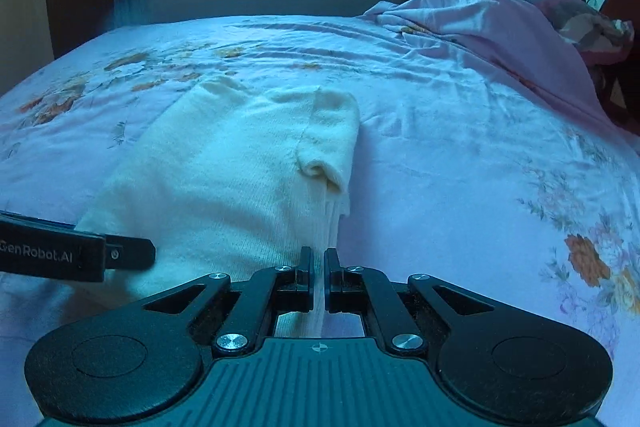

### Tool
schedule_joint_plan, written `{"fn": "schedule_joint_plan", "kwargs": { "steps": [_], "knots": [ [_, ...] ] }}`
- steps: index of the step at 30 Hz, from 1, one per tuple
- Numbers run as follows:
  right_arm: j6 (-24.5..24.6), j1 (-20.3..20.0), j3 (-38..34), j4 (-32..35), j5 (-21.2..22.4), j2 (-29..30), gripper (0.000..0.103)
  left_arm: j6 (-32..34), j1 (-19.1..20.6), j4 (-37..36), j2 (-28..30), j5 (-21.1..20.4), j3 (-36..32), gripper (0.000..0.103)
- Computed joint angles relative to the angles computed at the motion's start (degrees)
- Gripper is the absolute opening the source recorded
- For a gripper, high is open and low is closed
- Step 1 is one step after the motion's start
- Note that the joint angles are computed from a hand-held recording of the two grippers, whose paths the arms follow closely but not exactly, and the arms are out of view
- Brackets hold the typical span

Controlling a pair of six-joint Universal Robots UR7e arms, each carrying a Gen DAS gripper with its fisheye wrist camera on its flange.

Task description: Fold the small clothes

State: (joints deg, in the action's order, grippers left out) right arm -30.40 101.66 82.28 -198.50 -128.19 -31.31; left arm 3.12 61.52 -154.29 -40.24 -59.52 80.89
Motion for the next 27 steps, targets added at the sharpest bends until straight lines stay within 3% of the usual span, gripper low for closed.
{"fn": "schedule_joint_plan", "kwargs": {
  "steps": [3,11,12,13,14,15,27],
  "knots": [
    [-1.1,0.3,0.4,0.6,-0.6,-0.2,0.002,-0.2,-0.2,1.0,-0.4,0.4,0.2,0.08],
    [8.0,0.1,3.9,4.1,3.2,-4.8,0.006,-0.9,-0.6,1.1,-1.3,1.1,0.0,0.081],
    [8.7,0.0,4.3,4.5,3.5,-5.1,0.027,-0.7,-0.6,1.2,-1.3,1.1,-0.1,0.081],
    [9.8,-0.1,4.6,4.8,3.6,-5.4,0.07,-0.4,-0.6,1.3,-1.2,1.2,-0.3,0.081],
    [10.5,-0.1,5.0,3.9,3.8,-5.6,0.086,-0.1,-0.7,1.3,-1.1,1.4,-0.5,0.081],
    [10.3,-0.2,5.7,1.3,4.4,-5.5,0.092,0.3,-0.7,1.2,-1.0,1.3,-0.7,0.082],
    [14.2,-2.0,2.1,6.4,10.4,-5.7,0.092,1.0,1.0,5.2,2.4,-2.3,-7.9,0.083]
  ]
}}
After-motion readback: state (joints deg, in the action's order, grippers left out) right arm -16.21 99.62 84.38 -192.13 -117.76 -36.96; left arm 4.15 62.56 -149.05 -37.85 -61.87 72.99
